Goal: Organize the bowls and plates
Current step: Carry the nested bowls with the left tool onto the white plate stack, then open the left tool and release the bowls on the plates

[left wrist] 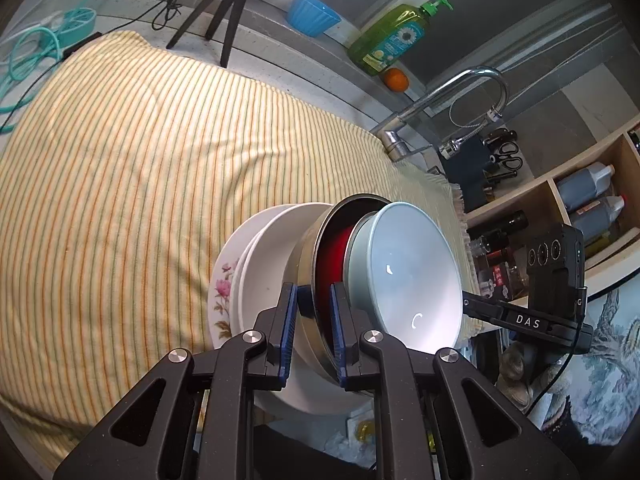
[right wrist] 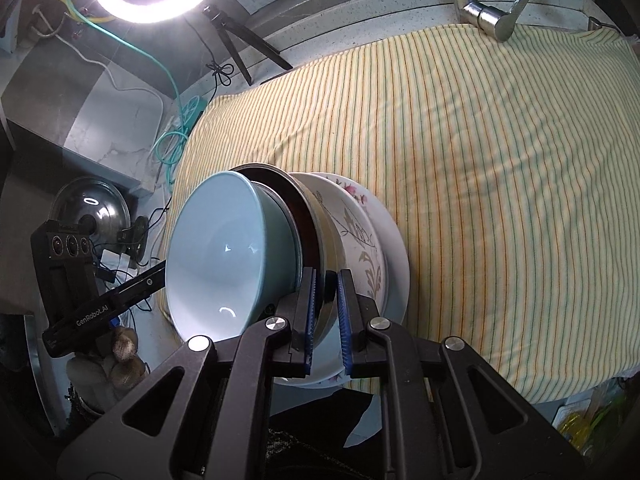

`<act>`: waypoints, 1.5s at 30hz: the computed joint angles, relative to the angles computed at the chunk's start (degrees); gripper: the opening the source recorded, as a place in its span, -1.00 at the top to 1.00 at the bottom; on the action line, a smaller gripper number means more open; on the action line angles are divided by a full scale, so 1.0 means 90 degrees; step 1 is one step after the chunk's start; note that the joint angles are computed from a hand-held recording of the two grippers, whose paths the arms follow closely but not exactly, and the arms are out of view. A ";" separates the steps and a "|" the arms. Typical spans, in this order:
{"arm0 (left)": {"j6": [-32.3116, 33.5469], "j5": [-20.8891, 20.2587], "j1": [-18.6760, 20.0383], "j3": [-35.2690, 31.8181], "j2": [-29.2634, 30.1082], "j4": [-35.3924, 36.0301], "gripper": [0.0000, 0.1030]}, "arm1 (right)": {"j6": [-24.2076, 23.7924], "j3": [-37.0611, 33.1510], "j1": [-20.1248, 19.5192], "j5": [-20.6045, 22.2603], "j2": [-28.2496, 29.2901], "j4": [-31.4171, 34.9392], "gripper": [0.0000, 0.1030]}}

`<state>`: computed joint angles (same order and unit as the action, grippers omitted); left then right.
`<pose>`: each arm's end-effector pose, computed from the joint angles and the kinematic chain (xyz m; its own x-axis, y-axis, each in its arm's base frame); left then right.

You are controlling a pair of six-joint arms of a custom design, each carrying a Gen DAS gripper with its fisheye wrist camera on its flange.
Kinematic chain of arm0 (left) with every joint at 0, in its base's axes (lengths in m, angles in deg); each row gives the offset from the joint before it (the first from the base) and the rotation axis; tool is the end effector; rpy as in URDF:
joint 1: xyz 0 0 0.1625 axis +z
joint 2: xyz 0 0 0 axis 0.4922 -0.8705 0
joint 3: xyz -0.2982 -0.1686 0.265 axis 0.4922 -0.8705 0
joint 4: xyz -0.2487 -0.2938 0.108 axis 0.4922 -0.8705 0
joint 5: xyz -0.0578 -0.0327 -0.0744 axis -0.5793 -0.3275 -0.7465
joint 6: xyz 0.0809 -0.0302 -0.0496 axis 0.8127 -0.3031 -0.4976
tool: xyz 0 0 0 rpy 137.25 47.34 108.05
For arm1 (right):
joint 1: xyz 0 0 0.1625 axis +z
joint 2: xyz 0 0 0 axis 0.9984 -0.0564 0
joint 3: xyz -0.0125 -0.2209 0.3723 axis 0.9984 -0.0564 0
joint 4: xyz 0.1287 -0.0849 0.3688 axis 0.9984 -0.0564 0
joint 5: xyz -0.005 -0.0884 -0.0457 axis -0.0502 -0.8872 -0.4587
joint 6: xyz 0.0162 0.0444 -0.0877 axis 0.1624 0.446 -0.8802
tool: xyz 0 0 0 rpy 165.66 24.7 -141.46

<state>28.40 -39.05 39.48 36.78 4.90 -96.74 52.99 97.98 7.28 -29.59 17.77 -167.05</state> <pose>-0.1644 -0.8113 0.1509 -0.9277 0.3705 -0.0462 0.3734 0.9203 -0.1171 0.1492 -0.7428 0.1755 -0.9388 0.1817 0.2926 0.0363 0.8971 -0.4404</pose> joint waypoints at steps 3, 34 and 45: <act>0.0012 0.0008 -0.0003 -0.0007 -0.0006 0.0035 0.75 | -0.0003 0.0003 -0.0002 -0.0009 0.0014 -0.0018 0.77; 0.0056 0.0645 -0.0122 0.0386 -0.0255 -0.0534 0.57 | -0.0560 0.0228 0.0082 -0.0387 -0.0163 -0.0556 0.17; 0.0161 0.1370 -0.0521 0.1342 -0.0681 -0.1750 0.28 | -0.1268 0.0625 0.0133 -0.0653 -0.0473 -0.1176 -0.28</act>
<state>29.85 -26.72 34.79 48.86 -1.23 -112.49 41.57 103.61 8.48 -35.47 13.51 -177.64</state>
